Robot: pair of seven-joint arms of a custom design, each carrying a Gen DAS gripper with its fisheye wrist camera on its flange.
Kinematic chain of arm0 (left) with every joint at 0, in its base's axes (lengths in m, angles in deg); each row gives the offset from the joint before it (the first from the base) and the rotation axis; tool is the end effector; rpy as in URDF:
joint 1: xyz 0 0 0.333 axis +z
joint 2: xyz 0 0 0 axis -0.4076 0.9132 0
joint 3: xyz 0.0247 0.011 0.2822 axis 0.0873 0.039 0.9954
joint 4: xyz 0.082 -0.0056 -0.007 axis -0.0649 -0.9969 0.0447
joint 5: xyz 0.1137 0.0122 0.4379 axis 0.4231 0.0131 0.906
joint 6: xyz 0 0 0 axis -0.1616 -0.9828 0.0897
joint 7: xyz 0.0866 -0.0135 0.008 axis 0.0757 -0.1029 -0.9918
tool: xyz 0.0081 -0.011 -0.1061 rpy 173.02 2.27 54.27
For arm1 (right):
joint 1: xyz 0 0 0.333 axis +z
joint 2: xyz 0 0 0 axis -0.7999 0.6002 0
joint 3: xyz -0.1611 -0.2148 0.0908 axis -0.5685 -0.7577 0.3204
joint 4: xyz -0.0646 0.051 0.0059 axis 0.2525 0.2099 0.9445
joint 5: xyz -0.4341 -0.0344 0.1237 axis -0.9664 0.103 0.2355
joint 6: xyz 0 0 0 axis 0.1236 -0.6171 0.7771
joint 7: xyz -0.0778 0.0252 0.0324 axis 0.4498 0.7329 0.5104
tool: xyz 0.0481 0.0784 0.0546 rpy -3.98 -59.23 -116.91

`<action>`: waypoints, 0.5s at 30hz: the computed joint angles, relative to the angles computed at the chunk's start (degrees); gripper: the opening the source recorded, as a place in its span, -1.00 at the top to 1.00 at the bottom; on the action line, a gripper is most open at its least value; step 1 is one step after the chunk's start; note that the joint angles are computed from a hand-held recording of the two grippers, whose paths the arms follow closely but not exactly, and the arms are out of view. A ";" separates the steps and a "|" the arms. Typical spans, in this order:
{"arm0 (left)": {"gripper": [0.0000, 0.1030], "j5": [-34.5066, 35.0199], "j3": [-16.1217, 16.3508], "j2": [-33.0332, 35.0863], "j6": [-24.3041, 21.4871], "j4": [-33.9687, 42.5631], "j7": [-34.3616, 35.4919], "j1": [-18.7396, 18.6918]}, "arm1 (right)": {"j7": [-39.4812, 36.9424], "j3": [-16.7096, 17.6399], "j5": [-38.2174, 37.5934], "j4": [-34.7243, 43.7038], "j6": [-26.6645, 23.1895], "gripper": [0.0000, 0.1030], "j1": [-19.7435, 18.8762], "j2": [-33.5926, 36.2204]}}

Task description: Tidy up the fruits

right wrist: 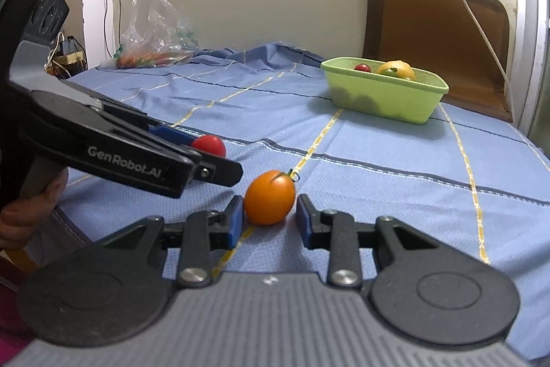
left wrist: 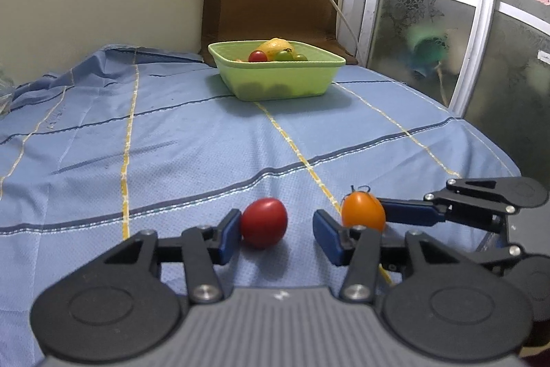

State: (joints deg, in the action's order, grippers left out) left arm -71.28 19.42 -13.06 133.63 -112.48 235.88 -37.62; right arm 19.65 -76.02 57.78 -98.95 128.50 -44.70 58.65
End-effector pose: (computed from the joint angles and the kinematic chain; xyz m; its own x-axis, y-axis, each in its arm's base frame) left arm 0.5458 -0.1643 0.3740 -0.6139 -0.7852 0.0810 -0.5191 0.3242 -0.7909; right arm 0.4680 0.1343 0.3459 0.2351 -0.9719 0.0120 -0.4632 -0.1229 -0.8777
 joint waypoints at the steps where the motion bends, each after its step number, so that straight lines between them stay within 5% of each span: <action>1: 0.06 -0.01 -0.03 0.12 0.16 0.10 -0.07 -0.02 | 0.01 0.08 0.19 -0.09 0.38 0.30 -0.01 0.06; 15: -0.05 0.06 -0.04 -0.07 0.64 -0.14 -0.23 -0.31 | -1.55 0.16 3.29 -0.66 2.77 0.21 1.30 0.56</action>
